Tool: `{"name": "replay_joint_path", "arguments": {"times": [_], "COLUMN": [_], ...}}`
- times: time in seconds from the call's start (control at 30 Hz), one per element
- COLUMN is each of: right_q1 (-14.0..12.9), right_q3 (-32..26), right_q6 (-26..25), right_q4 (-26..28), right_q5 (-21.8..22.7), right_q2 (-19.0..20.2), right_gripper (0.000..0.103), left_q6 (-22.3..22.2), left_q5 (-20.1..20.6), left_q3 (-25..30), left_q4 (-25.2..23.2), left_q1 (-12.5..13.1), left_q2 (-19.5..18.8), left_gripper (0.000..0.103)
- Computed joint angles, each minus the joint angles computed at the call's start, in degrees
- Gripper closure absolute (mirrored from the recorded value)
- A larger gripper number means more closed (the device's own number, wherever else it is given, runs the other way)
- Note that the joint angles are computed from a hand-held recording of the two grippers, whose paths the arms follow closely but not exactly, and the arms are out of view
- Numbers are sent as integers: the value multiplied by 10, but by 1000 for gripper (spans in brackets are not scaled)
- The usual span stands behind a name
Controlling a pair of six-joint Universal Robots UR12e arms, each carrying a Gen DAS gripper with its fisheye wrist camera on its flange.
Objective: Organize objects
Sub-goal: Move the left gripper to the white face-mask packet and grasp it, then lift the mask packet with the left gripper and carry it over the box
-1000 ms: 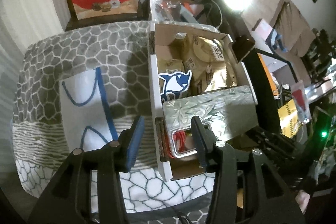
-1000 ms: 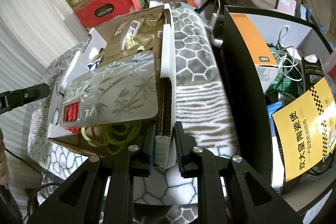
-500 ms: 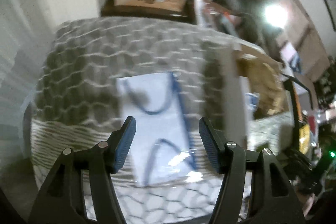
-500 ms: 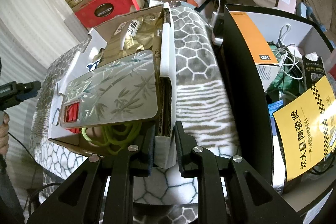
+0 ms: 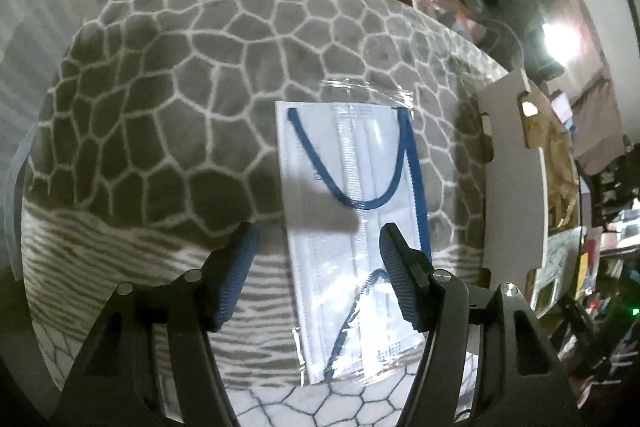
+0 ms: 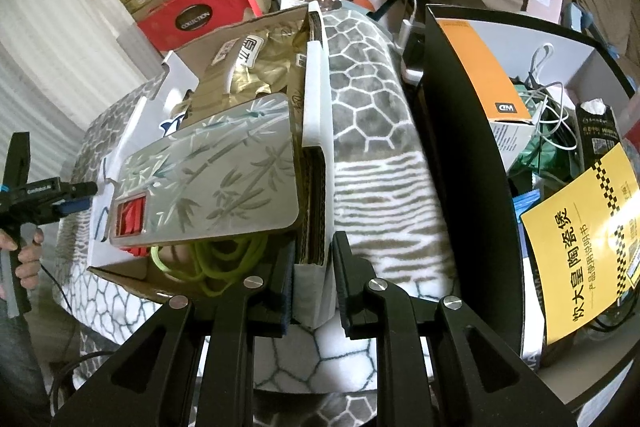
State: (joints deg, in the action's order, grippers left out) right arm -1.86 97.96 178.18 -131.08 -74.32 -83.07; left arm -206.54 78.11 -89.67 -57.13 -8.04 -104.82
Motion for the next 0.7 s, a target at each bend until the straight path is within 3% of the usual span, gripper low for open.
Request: {"name": "replay_joint_path", "arguments": {"times": [0.33, 0.43, 0.5, 0.7], "right_q1": [2, 1, 2, 2], "right_q3": [-4, -3, -3, -2], "right_q6": [5, 5, 5, 6], "right_q4": [3, 3, 2, 2], "right_q5": [-4, -3, -3, -2], "right_q2": [4, 4, 4, 4], "right_gripper": [85, 85, 85, 85], "left_q6": [28, 20, 17, 0], "left_q5": [112, 118, 113, 86], "left_q3": [30, 32, 31, 18], "left_q4": [0, 7, 12, 49], "left_q1": [-40, -43, -41, -31], "left_q2": [-23, -27, -26, -20], "left_gripper": [54, 71, 91, 102]}}
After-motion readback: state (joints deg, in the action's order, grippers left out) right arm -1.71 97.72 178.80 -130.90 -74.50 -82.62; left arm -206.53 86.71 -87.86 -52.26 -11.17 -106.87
